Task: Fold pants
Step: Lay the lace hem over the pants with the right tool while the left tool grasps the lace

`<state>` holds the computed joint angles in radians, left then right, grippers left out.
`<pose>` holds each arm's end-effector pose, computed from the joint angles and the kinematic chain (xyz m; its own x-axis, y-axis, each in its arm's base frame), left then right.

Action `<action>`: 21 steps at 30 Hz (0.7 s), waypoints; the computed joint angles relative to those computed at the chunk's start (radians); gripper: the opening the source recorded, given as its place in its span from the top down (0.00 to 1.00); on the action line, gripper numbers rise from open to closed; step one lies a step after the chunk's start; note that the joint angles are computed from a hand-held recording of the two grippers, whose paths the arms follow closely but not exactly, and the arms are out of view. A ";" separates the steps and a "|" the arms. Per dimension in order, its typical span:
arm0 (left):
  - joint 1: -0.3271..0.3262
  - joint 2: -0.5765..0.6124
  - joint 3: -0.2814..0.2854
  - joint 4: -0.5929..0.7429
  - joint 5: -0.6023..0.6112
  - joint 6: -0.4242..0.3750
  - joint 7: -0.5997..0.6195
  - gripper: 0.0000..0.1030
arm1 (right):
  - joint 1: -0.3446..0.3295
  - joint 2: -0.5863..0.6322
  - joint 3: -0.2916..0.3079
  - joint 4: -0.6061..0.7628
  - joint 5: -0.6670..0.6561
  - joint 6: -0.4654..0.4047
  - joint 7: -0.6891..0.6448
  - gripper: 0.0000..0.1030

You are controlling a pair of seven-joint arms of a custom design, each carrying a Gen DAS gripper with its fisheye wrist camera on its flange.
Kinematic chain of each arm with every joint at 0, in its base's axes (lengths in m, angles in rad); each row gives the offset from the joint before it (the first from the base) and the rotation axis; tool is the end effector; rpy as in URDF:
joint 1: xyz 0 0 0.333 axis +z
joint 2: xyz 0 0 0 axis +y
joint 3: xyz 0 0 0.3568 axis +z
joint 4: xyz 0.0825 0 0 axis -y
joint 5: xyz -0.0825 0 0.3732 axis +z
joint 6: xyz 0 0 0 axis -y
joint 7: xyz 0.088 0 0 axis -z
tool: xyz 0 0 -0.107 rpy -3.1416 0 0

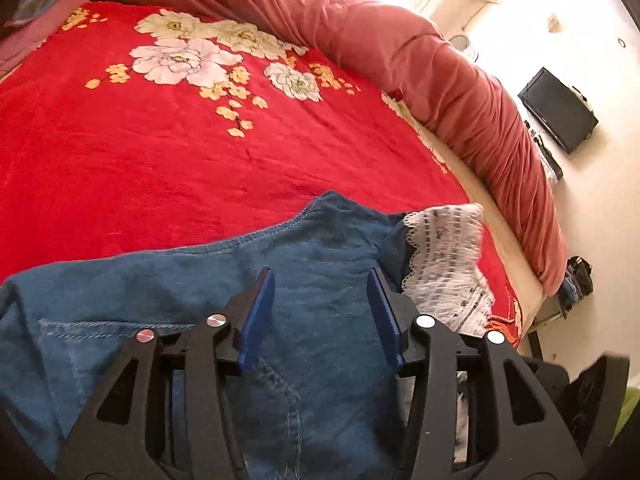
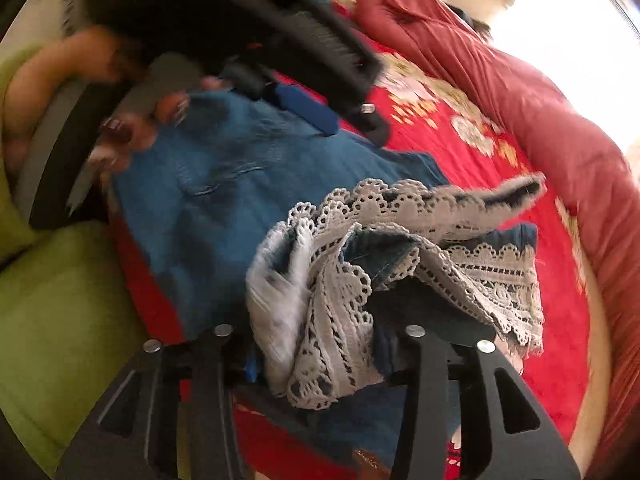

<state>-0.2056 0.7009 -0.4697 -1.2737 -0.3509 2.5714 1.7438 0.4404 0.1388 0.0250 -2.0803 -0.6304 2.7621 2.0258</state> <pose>0.6933 -0.3902 0.4780 -0.4876 -0.7178 0.4970 -0.8196 0.1802 -0.5439 0.5290 0.2928 0.4629 0.4256 -0.8685 0.2542 -0.6801 -0.4923 -0.5433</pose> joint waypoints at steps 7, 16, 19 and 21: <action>0.027 -0.039 -0.030 -0.059 -0.041 0.029 0.037 0.58 | -0.056 -0.058 0.066 -0.089 0.372 0.129 -0.284 0.53; -0.062 -0.051 -0.019 -0.016 0.043 -0.069 0.144 0.51 | -0.153 -0.249 0.072 -0.269 0.609 0.210 -0.338 0.46; -0.141 -0.025 0.018 0.059 0.132 -0.148 0.175 0.43 | -0.231 -0.285 0.100 -0.311 0.538 0.203 -0.236 0.46; -0.206 -0.006 0.069 0.107 0.214 -0.176 0.163 0.37 | -0.258 -0.302 0.106 -0.342 0.529 0.214 -0.203 0.46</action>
